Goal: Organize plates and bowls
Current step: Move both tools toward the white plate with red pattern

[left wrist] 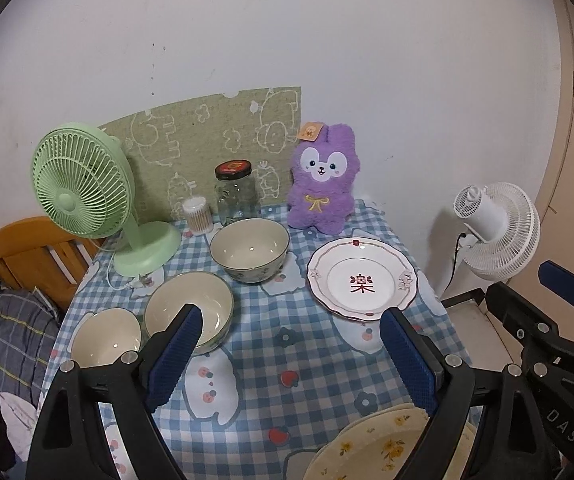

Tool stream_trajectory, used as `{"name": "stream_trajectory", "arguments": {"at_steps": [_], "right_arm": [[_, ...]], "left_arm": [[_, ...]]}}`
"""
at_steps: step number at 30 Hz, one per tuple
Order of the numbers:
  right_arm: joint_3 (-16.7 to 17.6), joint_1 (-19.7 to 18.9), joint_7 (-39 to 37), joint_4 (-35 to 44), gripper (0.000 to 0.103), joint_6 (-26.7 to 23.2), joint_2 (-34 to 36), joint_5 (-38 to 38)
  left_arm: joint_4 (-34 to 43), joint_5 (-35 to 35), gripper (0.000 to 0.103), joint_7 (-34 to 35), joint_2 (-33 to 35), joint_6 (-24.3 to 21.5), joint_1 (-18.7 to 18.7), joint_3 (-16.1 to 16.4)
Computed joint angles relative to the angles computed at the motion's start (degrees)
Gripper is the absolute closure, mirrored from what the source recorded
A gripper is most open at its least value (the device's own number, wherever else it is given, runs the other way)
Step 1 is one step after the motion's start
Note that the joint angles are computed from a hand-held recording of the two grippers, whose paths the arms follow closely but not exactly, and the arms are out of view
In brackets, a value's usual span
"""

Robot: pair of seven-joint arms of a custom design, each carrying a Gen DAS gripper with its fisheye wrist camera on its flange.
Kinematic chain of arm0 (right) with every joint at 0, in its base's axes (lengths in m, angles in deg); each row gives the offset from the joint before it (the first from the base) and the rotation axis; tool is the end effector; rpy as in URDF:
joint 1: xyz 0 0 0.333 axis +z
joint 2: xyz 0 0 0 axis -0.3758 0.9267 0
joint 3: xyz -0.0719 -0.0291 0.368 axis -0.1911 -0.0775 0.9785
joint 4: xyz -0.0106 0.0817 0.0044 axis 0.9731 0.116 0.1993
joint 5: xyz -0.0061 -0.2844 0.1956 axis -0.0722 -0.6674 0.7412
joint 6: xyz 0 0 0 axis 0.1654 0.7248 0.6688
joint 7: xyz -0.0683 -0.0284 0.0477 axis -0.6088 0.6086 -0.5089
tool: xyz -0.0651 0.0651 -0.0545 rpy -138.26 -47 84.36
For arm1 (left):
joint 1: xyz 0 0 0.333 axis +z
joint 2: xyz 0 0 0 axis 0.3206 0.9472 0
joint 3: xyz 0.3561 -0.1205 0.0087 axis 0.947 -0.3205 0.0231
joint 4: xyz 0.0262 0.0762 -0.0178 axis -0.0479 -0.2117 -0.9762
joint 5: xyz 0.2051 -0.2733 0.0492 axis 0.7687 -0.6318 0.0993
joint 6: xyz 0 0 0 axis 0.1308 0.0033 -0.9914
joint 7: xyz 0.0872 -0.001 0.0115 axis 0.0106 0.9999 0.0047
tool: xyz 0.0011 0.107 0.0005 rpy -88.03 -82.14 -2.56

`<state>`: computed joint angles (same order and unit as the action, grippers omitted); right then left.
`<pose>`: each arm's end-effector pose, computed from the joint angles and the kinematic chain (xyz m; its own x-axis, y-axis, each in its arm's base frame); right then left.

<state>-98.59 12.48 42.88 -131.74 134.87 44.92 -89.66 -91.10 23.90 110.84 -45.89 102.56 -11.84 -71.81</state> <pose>0.6818 0.2424 0.4795 0.0925 -0.9950 0.0366 -0.5836 -0.0840 -0.8077 0.6951 -0.3775 0.4702 -0.0543 -0.9979 -0.0358 -0.6329 0.0621 -0.7717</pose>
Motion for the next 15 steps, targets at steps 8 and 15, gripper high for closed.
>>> {"name": "stream_trajectory", "arguments": {"at_steps": [8, 15], "right_arm": [[7.05, -5.35, -3.9, 2.47, 0.034, -0.44, 1.59, 3.83], [7.87, -6.66, -6.07, 4.38, 0.034, 0.39, 2.85, 6.65]], "left_arm": [[3.78, -1.67, 0.011, 1.98, 2.52, -2.56, 0.39, -0.13], [10.61, -3.46, 0.011, 3.71, 5.89, -5.7, 0.52, -0.44]]}}
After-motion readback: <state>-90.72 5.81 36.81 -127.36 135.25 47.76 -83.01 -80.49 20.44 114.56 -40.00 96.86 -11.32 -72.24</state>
